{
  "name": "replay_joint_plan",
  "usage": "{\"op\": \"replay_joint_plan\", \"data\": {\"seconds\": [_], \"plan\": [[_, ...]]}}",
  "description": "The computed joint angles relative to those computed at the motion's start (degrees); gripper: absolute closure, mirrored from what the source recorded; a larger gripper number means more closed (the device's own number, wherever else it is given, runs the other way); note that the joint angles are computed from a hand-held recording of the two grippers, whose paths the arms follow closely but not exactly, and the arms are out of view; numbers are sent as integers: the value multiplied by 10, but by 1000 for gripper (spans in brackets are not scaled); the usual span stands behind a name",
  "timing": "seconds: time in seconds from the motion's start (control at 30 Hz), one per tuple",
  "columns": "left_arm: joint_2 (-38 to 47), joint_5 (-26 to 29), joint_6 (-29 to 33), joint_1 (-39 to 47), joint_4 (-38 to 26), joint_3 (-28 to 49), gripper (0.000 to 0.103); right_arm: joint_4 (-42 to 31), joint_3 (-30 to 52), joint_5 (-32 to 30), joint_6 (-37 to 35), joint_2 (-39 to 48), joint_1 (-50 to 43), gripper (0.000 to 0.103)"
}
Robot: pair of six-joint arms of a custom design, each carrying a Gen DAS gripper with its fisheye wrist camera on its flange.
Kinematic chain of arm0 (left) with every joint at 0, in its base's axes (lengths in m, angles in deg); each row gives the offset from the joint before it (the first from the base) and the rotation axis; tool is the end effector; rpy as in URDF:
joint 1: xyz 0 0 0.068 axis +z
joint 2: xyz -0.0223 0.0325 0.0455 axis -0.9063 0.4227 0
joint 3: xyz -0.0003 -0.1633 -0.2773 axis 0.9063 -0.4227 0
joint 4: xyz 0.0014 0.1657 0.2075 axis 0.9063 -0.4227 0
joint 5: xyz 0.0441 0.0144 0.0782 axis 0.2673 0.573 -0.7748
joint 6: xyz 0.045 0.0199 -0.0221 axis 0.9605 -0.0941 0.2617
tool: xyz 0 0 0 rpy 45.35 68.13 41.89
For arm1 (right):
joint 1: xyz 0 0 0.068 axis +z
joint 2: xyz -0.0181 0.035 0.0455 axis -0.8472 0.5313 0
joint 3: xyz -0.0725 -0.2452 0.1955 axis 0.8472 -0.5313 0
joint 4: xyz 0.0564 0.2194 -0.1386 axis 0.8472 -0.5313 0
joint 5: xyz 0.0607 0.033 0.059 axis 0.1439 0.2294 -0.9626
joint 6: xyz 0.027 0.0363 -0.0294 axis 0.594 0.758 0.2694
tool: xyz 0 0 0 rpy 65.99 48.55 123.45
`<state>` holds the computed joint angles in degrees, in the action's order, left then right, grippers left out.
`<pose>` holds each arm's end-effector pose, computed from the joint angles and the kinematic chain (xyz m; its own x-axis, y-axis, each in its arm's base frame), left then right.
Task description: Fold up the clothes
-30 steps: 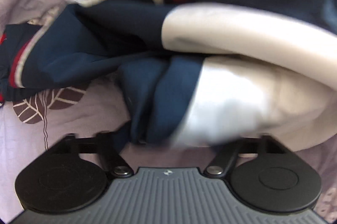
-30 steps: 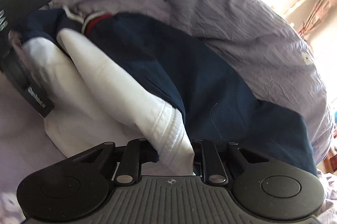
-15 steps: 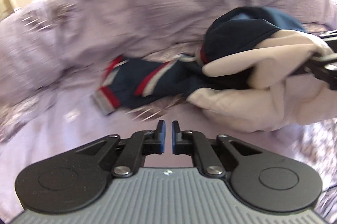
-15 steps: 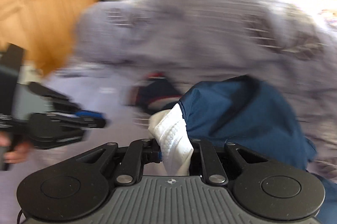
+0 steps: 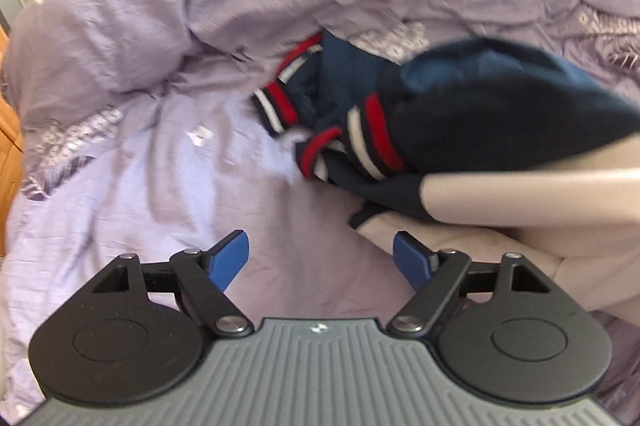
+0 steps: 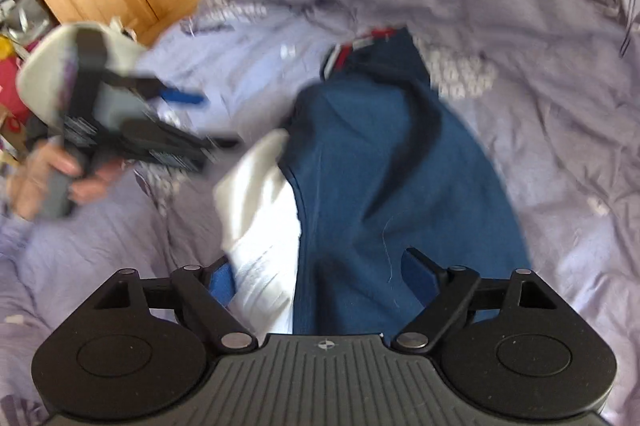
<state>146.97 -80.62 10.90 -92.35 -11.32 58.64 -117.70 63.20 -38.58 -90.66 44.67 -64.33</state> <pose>0.2337 -0.1104 0.1878 -0.8173 0.2383 -0.5247 0.1938 0.9711 0.1392 0.2435 -0.0080 0.2596 -0.6151 -0.6097 -0.5000 -0.7729 0.5915 0.2296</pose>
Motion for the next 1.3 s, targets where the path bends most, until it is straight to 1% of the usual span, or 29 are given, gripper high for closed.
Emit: {"op": "replay_joint_plan", "data": {"seconds": [0.07, 0.1, 0.13, 0.2, 0.27, 0.3, 0.33, 0.37, 0.4, 0.47, 0.5, 0.63, 0.7, 0.77, 0.83, 0.87, 0.9, 0.93, 1.0, 1.03, 1.07, 1.1, 1.13, 1.17, 1.2, 1.27, 1.3], "plan": [[29, 9, -16, -10, 12, 3, 21, -16, 26, -40, -9, -4, -8, 8], [39, 16, -21, -12, 18, 3, 21, 3, 30, -58, 14, -7, -1, 0], [47, 18, -26, -15, 24, 1, 21, 42, 29, -63, 58, -6, 17, 0], [63, 18, -37, -23, 34, -2, 21, 125, 23, -35, 144, 9, 68, 0], [70, 13, -51, -27, 38, -10, 17, 190, 7, 25, 178, 38, 131, 0], [72, 11, -58, -28, 41, -15, 16, 219, -10, 59, 189, 52, 166, 3], [74, 11, -63, -29, 42, -20, 15, 253, -32, 96, 204, 62, 199, 12], [74, 12, -67, -29, 44, -25, 15, 287, -56, 137, 226, 72, 228, 58], [76, 12, -71, -29, 44, -28, 15, 313, -76, 170, 252, 77, 243, 91], [80, 6, -75, -31, 46, -33, 15, 338, -92, 190, 278, 85, 235, 92], [82, 5, -75, -30, 50, -35, 15, 343, -93, 187, 275, 81, 216, 93], [89, 11, -74, -19, 60, -32, 15, 394, -75, 215, 285, 59, 98, 95], [98, 9, -68, -9, 64, -24, 15, 423, -46, 249, 291, 77, 26, 95], [105, -5, -59, -1, 74, -17, 15, 477, -19, 316, 296, 117, -34, 95], [108, -31, -57, 3, 91, -15, 13, 507, 22, 418, 300, 178, -80, 92], [112, -42, -57, 8, 97, -13, 8, 515, 38, 459, 291, 202, -98, 84], [116, -47, -58, 14, 98, -9, 6, 519, 48, 468, 281, 213, -117, 68], [120, -46, -59, 21, 97, -7, 5, 517, 48, 444, 275, 210, -130, 60], [127, -23, -59, 35, 98, -6, 5, 515, 31, 360, 259, 182, -149, 24], [131, -12, -61, 40, 98, -6, 5, 512, 19, 316, 241, 164, -149, 11], [136, -5, -66, 41, 100, -8, 5, 495, 12, 268, 221, 147, -144, 8], [143, 1, -69, 41, 104, -9, 5, 451, 15, 215, 210, 134, -135, 6], [150, 5, -74, 39, 107, -10, 5, 390, 28, 163, 205, 132, -122, 2], [156, 8, -79, 36, 109, -11, 5, 330, 41, 111, 196, 133, -109, 0], [162, 10, -80, 34, 113, -12, 5, 284, 49, 74, 196, 139, -87, 0], [174, 9, -79, 30, 123, -13, 4, 230, 53, 37, 223, 159, -23, 0], [179, 6, -76, 28, 130, -15, 3, 222, 55, 28, 242, 176, 11, 0]]}}
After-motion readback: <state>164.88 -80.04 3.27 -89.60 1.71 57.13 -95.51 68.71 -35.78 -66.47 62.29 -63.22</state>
